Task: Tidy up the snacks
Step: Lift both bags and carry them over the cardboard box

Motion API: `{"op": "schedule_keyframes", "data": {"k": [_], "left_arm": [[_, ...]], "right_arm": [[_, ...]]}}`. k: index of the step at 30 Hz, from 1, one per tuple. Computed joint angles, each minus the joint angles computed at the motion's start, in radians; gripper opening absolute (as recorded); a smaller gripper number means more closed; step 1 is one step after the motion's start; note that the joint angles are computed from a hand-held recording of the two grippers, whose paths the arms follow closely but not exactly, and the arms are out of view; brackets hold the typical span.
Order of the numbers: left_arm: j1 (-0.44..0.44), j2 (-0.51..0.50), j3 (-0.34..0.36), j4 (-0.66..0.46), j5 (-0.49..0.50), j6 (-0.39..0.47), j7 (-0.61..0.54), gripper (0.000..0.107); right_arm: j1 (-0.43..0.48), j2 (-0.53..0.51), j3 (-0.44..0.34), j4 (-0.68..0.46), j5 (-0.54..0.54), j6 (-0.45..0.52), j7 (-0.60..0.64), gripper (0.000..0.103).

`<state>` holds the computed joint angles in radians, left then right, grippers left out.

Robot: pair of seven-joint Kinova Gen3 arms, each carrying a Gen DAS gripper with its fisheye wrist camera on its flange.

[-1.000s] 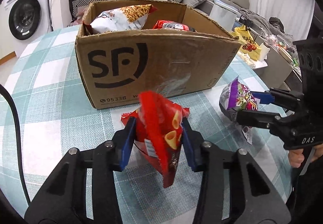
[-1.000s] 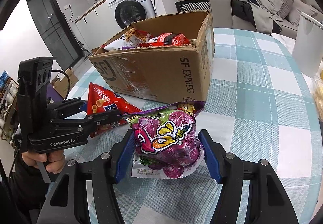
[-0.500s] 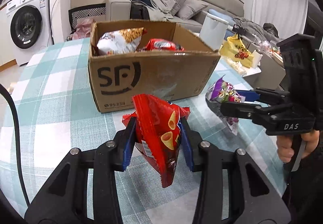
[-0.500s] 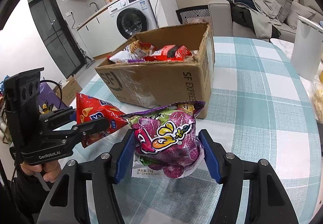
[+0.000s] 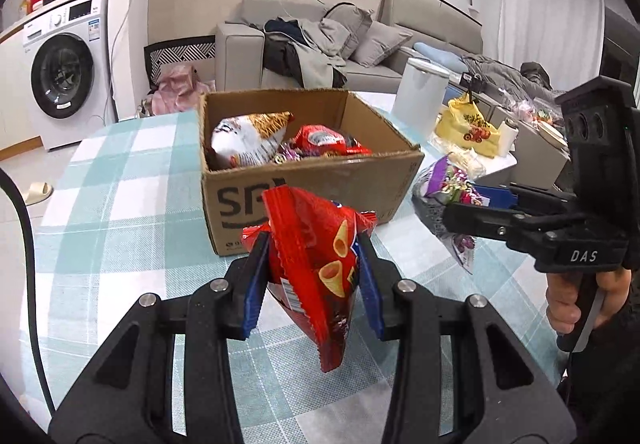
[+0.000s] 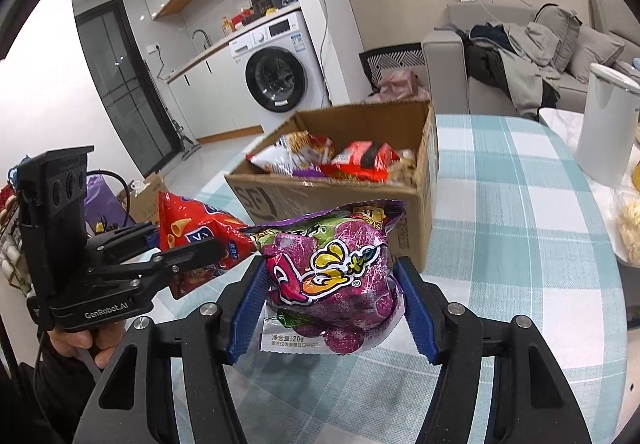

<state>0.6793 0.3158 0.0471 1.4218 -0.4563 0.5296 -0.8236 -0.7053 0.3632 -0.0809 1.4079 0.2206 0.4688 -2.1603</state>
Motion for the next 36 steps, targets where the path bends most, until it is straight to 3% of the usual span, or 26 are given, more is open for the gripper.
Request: {"op": "schedule_keyframes", "data": {"k": [11,20,26,36], "left_arm": [[-0.009,-0.040,0.004,-0.006,-0.011,0.006,0.010,0.038],[-0.017,-0.027,0.019,-0.094,-0.022,0.060,-0.004,0.038],[-0.012,0.003,0.009,-0.173,-0.027,0.100,-0.015,0.038],[-0.030,0.076,-0.021,-0.305,-0.001,0.151,-0.054,0.038]], "right_arm": [[-0.040,-0.031,0.037,0.014,0.072,-0.048,-0.090,0.065],[-0.096,-0.034,0.088,-0.003,0.165,-0.078,-0.186,0.065],[-0.082,-0.028,0.076,-0.040,0.173,-0.067,-0.191,0.065],[-0.020,0.020,0.042,-0.134,0.086,-0.024,-0.143,0.065]]}}
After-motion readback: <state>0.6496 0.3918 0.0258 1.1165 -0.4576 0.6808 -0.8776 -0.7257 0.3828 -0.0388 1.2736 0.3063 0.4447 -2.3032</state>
